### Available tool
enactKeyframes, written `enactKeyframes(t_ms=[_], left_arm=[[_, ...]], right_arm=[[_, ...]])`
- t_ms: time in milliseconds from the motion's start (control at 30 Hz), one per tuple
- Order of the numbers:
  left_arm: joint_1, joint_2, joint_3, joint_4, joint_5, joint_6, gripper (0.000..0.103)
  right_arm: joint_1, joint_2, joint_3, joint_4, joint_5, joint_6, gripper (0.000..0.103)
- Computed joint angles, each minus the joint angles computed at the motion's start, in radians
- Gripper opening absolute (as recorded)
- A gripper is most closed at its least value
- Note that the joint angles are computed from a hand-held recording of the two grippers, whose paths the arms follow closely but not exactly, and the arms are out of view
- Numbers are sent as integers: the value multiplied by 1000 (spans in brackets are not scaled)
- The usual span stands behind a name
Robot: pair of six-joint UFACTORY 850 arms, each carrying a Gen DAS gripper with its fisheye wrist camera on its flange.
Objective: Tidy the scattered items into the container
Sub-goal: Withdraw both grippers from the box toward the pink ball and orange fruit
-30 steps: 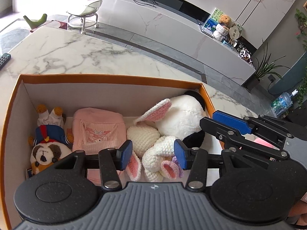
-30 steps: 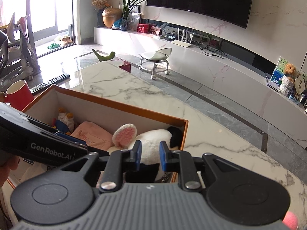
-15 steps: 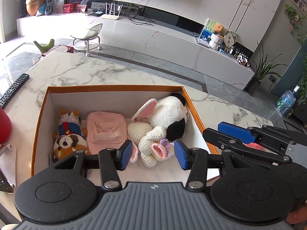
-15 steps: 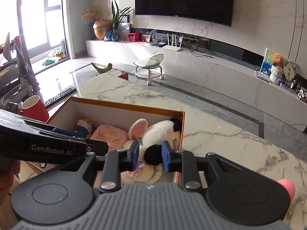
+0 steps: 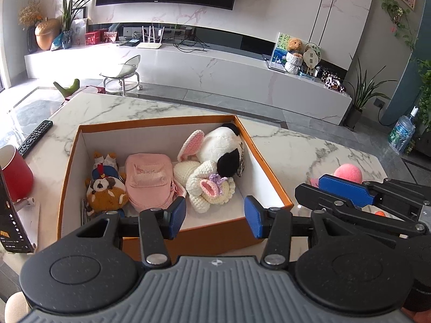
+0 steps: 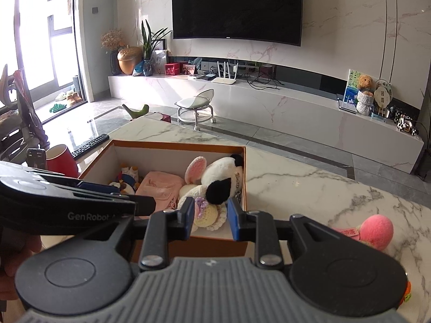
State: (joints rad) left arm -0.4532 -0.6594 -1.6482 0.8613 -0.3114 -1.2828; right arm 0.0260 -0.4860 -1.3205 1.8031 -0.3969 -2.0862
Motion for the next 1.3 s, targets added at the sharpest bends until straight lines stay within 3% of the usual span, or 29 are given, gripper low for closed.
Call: enactKeyframes(t_ms=[533, 833, 1100, 1233, 1300], left_arm=[[-107, 18, 71, 385, -10, -339, 56], [-150, -36, 15, 380, -7, -306, 56], [-174, -82, -30, 480, -8, -389, 56], [-180, -120, -79, 444, -13, -339, 59], [-182, -141, -109, 396, -17, -284, 62]], right_arm=[[-86, 133, 235, 360, -47, -314, 30], [-142, 143, 286, 473, -52, -396, 30], [-172, 134, 299, 594, -62, -509, 31], [-187, 118, 294, 648, -62, -549, 43], [-196, 105, 285, 648, -65, -536, 44]])
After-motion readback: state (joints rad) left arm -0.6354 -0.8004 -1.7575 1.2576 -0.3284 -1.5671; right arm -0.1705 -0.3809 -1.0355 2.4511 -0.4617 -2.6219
